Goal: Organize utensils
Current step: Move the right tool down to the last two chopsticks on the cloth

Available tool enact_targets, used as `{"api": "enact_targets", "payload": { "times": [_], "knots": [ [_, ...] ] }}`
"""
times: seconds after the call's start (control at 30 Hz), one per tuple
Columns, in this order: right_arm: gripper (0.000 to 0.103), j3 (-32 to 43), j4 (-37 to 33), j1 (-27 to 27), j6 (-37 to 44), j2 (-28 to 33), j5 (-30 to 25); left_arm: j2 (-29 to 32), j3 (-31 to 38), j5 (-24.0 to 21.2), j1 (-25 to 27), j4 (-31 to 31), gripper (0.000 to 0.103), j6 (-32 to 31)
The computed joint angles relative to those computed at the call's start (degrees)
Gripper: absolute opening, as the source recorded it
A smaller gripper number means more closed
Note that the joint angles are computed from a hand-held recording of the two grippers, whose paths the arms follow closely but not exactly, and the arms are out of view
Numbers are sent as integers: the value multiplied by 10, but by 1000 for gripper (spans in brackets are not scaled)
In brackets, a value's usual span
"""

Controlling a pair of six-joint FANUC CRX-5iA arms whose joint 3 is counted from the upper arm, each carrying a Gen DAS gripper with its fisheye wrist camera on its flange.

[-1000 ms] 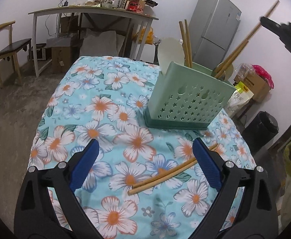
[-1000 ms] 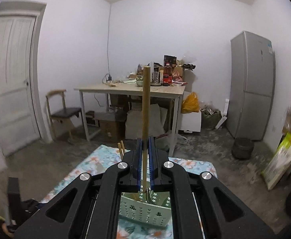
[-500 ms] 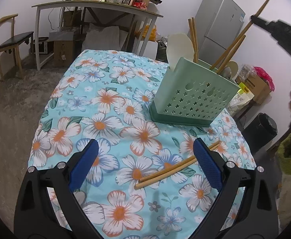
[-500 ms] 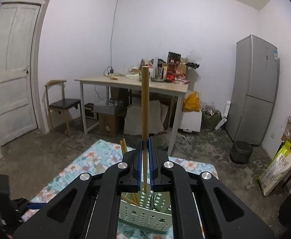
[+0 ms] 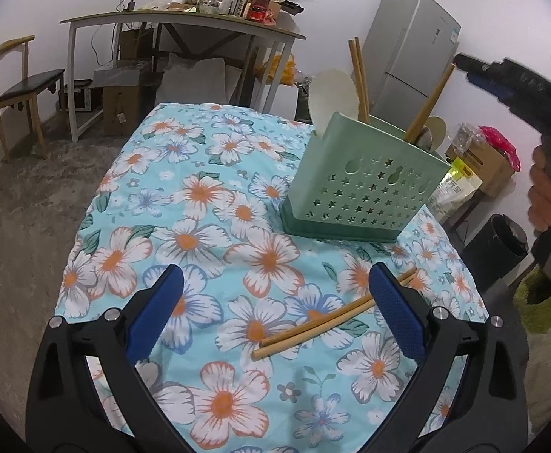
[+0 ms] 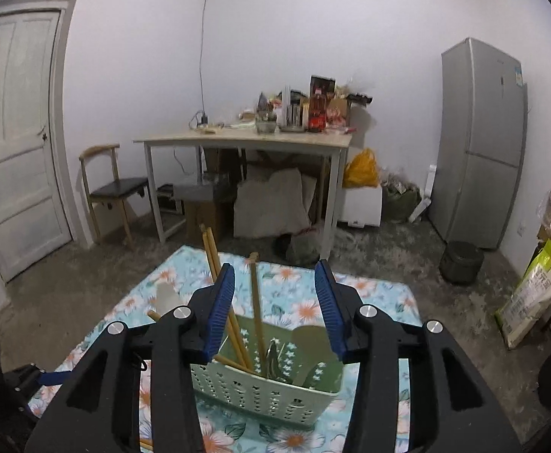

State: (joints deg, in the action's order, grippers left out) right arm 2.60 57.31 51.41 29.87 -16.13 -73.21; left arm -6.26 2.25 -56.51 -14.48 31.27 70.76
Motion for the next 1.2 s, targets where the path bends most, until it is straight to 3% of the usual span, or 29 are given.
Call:
{"api": "enact_targets", "payload": {
  "times": [0.27,0.5,0.63,0.8,0.97,1.13,1.2],
  "knots": [
    [49,-61,34,72,-97,-81,-17,-4,-3,12,-10,-4,95,-21],
    [50,-161,-63,138,-270,-188,-22,-4,-4,28,-12,2,95,-62],
    [50,-268,-160,146,-435,-275,55,9,10,17,-15,-3,95,-63],
    [50,-356,-242,116,-541,-321,177,22,28,4,-25,-36,95,-47],
    [50,-377,-296,67,-542,-316,252,43,87,-31,-57,-171,95,14],
    [50,-377,-317,26,-535,-299,292,50,117,-48,-77,-249,95,35],
    [45,-382,-315,17,-545,-295,302,54,127,-55,-83,-266,95,40]
  ]
}}
